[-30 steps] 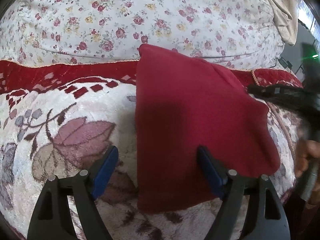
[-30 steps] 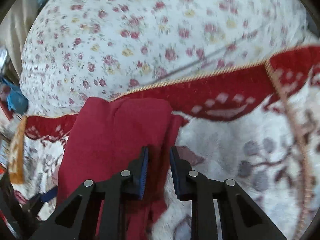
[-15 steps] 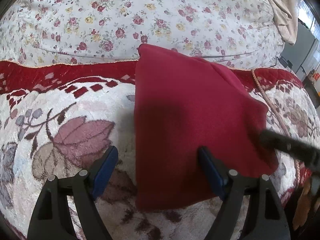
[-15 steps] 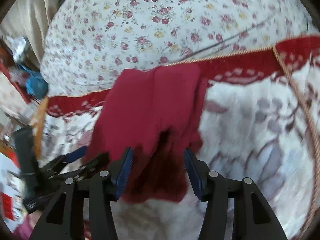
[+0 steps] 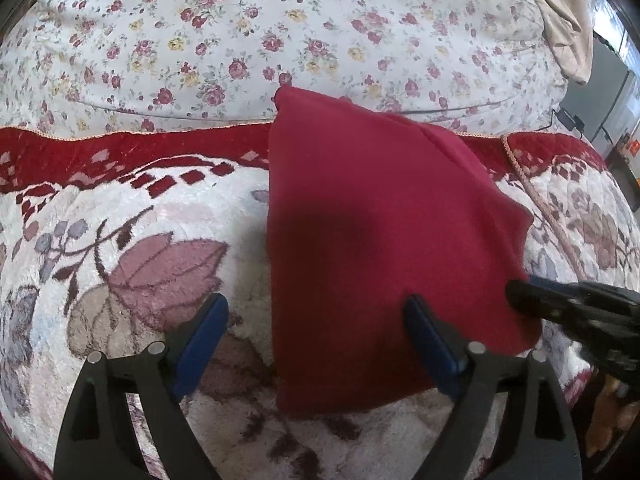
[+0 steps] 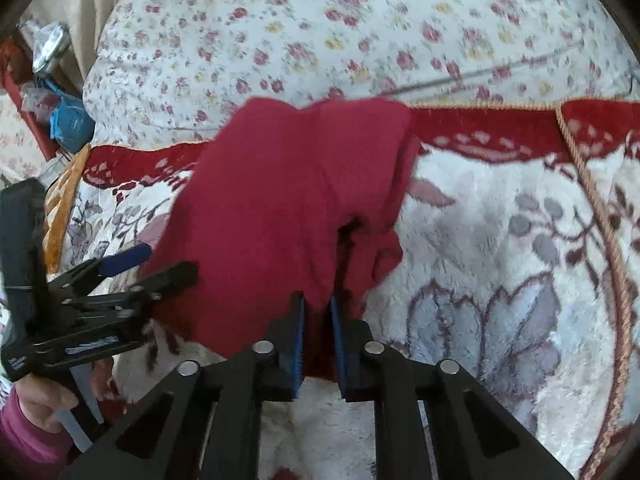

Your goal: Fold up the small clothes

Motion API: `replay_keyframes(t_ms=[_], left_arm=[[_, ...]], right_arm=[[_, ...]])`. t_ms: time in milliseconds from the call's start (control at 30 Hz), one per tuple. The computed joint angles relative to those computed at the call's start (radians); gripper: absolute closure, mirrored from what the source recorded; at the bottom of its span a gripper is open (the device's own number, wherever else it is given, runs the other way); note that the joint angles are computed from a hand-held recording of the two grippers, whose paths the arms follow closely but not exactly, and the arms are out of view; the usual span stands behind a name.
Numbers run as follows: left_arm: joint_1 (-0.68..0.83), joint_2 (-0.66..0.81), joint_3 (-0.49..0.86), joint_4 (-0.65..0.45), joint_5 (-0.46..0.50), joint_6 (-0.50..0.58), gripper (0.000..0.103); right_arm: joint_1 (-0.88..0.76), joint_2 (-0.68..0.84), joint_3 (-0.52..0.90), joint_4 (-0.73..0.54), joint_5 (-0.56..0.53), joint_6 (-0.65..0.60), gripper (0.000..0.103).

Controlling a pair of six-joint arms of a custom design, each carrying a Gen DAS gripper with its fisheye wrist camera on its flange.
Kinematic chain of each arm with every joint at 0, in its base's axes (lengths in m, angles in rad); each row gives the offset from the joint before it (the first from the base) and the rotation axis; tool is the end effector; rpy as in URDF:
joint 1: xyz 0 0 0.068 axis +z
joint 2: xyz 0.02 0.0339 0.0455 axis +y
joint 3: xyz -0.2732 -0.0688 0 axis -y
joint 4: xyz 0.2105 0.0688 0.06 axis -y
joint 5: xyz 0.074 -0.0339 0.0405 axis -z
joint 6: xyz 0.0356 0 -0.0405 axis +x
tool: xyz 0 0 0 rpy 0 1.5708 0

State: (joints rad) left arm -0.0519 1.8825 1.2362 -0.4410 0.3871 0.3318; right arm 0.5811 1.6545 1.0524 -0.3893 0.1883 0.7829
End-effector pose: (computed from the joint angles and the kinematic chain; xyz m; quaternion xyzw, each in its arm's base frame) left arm 0.3565 -0.0320 0.2000 0.2269 0.9265 -0.1522 0.2587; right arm 0.2627 0.1646 0.2248 0.1228 0.9465 0.1093 0.2776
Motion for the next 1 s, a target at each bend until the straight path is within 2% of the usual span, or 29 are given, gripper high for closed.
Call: replay_keyframes(t_ms=[133, 200, 233, 367, 467, 500, 567, 700, 867, 900, 967, 1000], left_arm=[[0.000, 0.001, 0.001, 0.003, -0.004, 0.001, 0.014], [-0.003, 0.003, 0.001, 0.002, -0.004, 0.000, 0.014], [-0.005, 0.002, -0.001, 0.005, -0.006, 0.001, 0.014], [-0.009, 0.002, -0.005, 0.012, -0.011, 0.002, 0.014], [-0.008, 0.007, 0.003, -0.001, -0.007, 0.002, 0.014], [-0.008, 0.009, 0.004, -0.003, -0.005, 0.003, 0.014], [-0.011, 0.010, 0.002, 0.000, -0.007, 0.002, 0.013], [-0.012, 0.014, 0.005, -0.001, -0.009, -0.006, 0.013], [-0.008, 0.011, 0.002, 0.002, -0.007, -0.005, 0.012], [-0.008, 0.012, 0.005, -0.001, -0.003, -0.006, 0.012], [-0.005, 0.017, 0.014, -0.008, 0.009, -0.011, 0.012], [-0.006, 0.019, 0.017, -0.009, 0.012, -0.018, 0.012]], right_arm=[[0.017, -0.066, 0.040, -0.048, 0.047, 0.016, 0.065], [0.011, -0.053, 0.083, -0.058, 0.063, -0.001, 0.059], [0.003, -0.029, 0.116, -0.070, 0.073, -0.016, 0.059], [-0.034, 0.106, 0.228, -0.096, 0.083, -0.101, 0.059], [-0.052, 0.165, 0.222, -0.108, 0.103, -0.101, 0.072], [-0.050, 0.160, 0.195, -0.089, 0.120, -0.094, 0.080], [-0.041, 0.137, 0.144, -0.050, 0.133, -0.094, 0.081], [-0.040, 0.135, 0.146, -0.059, 0.134, -0.105, 0.081], [-0.058, 0.059, 0.072, 0.027, 0.082, -0.058, 0.077], [-0.062, 0.037, 0.052, 0.056, 0.079, -0.040, 0.072], [-0.075, 0.004, 0.014, 0.116, 0.091, -0.010, 0.045], [-0.075, 0.009, 0.018, 0.111, 0.128, 0.002, 0.020]])
